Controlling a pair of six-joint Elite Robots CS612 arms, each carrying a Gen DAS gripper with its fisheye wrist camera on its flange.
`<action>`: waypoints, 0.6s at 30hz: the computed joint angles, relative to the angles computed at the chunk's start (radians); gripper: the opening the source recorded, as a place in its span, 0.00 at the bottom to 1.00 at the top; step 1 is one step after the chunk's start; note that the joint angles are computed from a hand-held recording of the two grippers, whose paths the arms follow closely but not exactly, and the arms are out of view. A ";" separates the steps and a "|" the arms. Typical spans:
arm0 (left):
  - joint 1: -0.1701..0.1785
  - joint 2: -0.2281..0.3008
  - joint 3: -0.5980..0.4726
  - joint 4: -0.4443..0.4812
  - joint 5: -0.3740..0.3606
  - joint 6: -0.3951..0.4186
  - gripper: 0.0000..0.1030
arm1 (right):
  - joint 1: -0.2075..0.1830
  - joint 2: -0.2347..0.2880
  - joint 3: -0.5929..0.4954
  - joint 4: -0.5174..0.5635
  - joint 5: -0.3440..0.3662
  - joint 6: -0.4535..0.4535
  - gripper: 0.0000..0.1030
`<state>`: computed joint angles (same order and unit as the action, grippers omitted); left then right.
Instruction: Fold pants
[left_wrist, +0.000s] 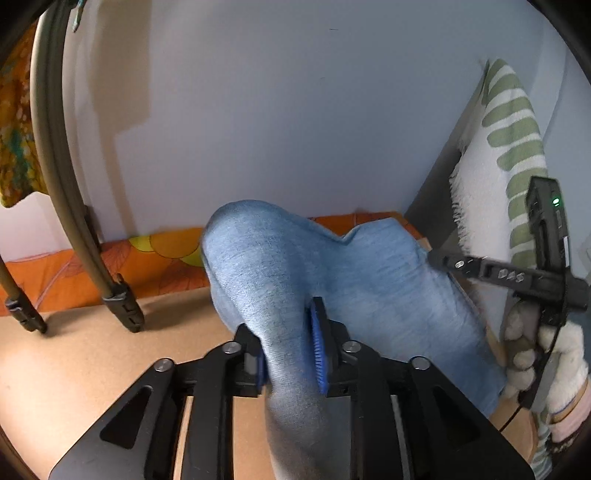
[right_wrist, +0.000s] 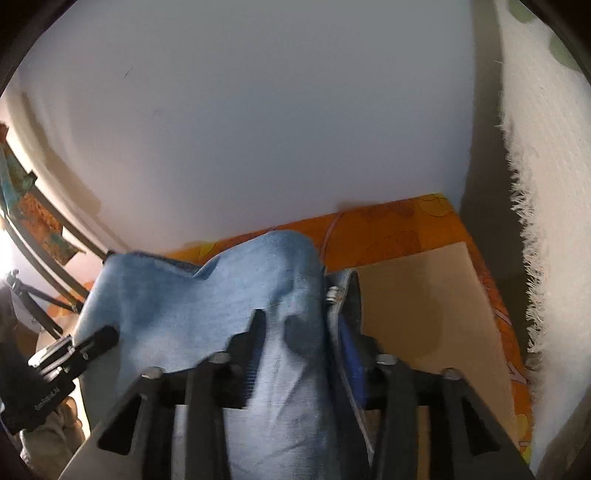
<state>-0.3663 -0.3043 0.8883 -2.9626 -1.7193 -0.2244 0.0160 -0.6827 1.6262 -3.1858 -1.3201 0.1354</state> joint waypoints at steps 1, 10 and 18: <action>-0.002 -0.006 0.008 0.000 0.017 0.010 0.27 | -0.003 -0.004 0.008 -0.009 0.000 -0.003 0.50; -0.011 -0.067 0.138 -0.165 0.133 0.016 0.43 | -0.011 -0.073 0.121 -0.169 -0.009 -0.051 0.55; -0.022 -0.052 0.107 -0.195 0.090 0.119 0.43 | 0.021 -0.069 0.134 -0.084 0.033 -0.168 0.52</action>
